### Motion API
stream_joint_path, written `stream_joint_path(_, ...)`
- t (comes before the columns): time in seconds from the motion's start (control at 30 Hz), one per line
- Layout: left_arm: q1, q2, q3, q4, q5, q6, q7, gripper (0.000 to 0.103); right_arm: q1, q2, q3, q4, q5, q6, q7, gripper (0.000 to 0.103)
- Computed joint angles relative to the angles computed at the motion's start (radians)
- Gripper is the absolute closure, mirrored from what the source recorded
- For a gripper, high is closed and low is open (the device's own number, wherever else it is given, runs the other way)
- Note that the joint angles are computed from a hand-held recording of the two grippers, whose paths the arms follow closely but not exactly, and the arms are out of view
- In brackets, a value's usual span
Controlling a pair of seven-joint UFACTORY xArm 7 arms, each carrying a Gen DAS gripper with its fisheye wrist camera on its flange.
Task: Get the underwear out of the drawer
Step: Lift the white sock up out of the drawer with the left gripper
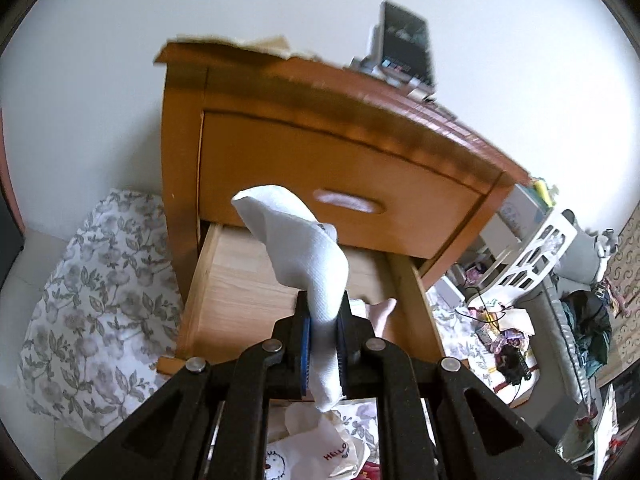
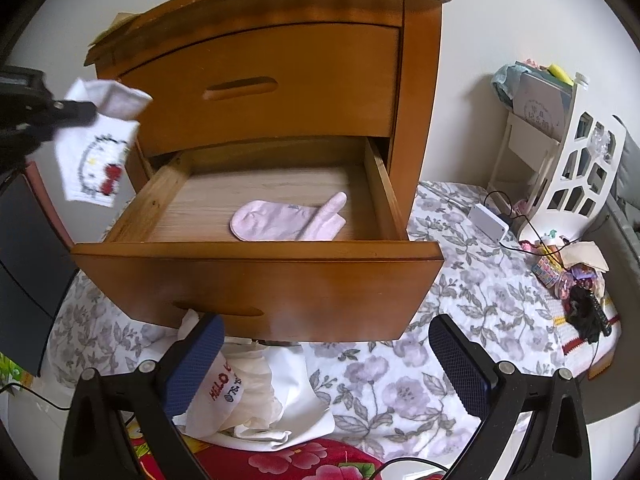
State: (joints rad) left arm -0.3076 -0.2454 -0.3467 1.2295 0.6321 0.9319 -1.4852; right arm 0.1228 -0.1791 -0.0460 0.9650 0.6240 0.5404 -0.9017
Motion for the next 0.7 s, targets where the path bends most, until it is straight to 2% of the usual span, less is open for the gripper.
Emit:
stream_joint_path(0.33,0.012,-0.092,-0.061,-0.017,0.047,0.049,-0.018,0.092,0.016,-0.058,-0.012,-0.033,0.008,-0.006,-0.011,0.000)
stream_joint_path(0.7,0.021,-0.138,-0.113,-0.039,0.007,0.066,-0.009,0.092,0.047,-0.129,-0.038,-0.069,0.010,-0.013,-0.019,0.000)
